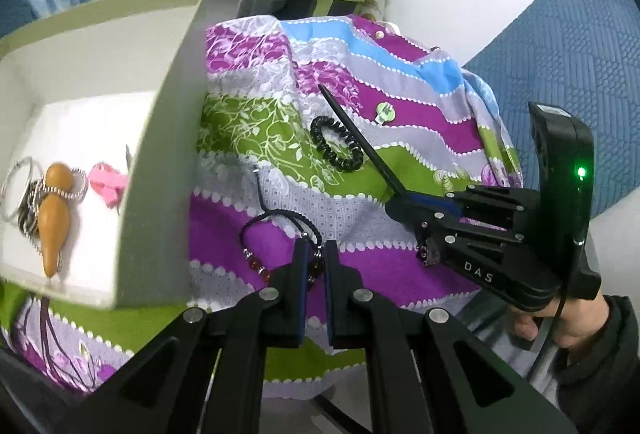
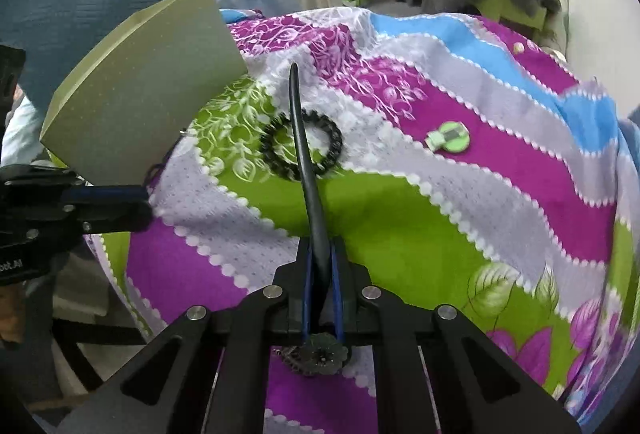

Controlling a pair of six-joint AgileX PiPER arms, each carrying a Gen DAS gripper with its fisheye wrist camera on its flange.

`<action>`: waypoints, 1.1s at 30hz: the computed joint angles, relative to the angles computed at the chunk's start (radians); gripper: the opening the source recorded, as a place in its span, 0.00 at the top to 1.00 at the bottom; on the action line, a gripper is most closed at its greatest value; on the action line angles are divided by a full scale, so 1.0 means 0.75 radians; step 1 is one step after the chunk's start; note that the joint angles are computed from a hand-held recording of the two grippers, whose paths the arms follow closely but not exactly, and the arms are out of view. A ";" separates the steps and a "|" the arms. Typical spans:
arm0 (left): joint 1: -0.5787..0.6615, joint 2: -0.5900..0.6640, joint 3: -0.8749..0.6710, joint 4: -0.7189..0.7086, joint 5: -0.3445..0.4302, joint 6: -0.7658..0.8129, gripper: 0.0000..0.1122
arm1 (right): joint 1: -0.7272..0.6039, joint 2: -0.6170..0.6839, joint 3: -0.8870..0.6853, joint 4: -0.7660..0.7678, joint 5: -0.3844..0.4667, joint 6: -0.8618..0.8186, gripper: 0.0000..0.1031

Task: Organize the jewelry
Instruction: 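Lift the bead bracelet with the left tool while the right tool lifts the cord necklace toward the box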

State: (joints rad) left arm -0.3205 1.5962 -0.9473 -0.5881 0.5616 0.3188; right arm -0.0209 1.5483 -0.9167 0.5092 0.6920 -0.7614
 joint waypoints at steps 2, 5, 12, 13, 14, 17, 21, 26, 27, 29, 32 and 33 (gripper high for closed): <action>0.026 -0.015 0.026 -0.056 0.013 0.031 0.96 | 0.019 -0.024 0.029 -0.016 -0.017 0.026 0.94; 0.046 -0.048 0.067 -0.080 0.009 0.028 0.96 | 0.047 -0.034 0.046 -0.051 -0.028 0.086 0.94; 0.063 -0.077 0.101 -0.108 0.037 0.024 0.95 | 0.085 -0.023 0.057 -0.125 -0.033 0.192 0.93; 0.057 -0.075 0.101 -0.096 0.031 0.013 0.95 | 0.087 -0.018 0.057 -0.132 -0.035 0.205 0.93; 0.060 -0.077 0.104 -0.097 0.033 0.016 0.96 | 0.083 -0.019 0.057 -0.124 -0.035 0.206 0.93; 0.063 -0.088 0.097 -0.104 0.037 0.027 0.96 | 0.067 -0.025 0.052 -0.114 -0.027 0.236 0.93; 0.090 -0.133 0.075 -0.094 0.079 0.026 0.96 | 0.023 -0.065 0.043 -0.076 0.015 0.313 0.94; 0.151 -0.192 -0.050 -0.044 0.215 -0.034 0.96 | -0.082 -0.160 -0.007 -0.068 0.131 0.481 0.94; 0.159 -0.204 -0.081 -0.018 0.242 -0.054 0.96 | -0.098 -0.176 -0.023 -0.065 0.157 0.501 0.94; 0.191 -0.232 -0.159 0.016 0.311 -0.076 0.96 | -0.097 -0.230 -0.079 -0.113 0.217 0.599 0.94; 0.245 -0.245 -0.293 0.032 0.425 -0.091 0.96 | -0.033 -0.276 -0.202 -0.203 0.298 0.753 0.94; 0.267 -0.246 -0.349 0.035 0.469 -0.095 0.96 | -0.006 -0.291 -0.266 -0.242 0.336 0.816 0.94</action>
